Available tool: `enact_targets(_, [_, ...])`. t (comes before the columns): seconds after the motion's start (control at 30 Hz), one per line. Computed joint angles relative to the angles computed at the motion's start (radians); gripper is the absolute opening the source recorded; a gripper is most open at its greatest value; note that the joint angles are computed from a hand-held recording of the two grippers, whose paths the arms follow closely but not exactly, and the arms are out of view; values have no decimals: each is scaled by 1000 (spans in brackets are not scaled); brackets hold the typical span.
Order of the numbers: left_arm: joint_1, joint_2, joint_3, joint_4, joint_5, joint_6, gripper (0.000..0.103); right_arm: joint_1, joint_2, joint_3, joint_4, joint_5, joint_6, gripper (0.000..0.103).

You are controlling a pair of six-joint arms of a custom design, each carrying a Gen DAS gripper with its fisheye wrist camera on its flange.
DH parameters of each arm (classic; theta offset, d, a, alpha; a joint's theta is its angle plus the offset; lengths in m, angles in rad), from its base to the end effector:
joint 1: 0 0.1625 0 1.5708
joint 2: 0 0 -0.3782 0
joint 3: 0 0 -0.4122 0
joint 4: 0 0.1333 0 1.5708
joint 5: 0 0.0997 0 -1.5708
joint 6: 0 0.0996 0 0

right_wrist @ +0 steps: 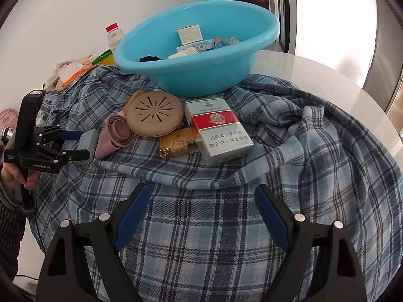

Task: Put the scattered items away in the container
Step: 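Lift the grey-blue card box with the left tool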

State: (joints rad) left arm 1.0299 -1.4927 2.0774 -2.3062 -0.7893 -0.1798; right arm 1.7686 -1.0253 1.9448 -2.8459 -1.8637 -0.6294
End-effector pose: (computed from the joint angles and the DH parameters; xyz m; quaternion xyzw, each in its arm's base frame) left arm -0.0740 -0.5183 0.2571 0.1374 0.9122 -0.1991 0.3309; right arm 0.2151 -0.5411 0.1033 0.3677 -0.9020 0.1402 0.1778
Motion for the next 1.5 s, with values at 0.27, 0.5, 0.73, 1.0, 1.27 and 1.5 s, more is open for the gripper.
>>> enact_targets(0.27, [-87, -38, 50, 56, -32, -82, 80, -13, -34, 30, -2, 17, 9, 84])
enact_targets(0.5, [-156, 1, 90, 13, -73, -119, 80, -26, -73, 68, 6, 30, -13, 84])
enact_targets(0.73, [-169, 60, 124, -55, -89, -84, 80, -42, -112, 89, 2, 42, -10, 84])
enact_targets(1.0, [-194, 73, 159, -118, -23, -65, 82, -49, -122, 89, -4, 50, -3, 84])
enact_targets(1.27, [-196, 95, 168, -129, 24, -68, 87, -52, -121, 91, 7, 46, 1, 85])
enact_targets(1.5, [-205, 75, 172, -135, 25, -105, 80, -53, -122, 90, 8, 41, 14, 84])
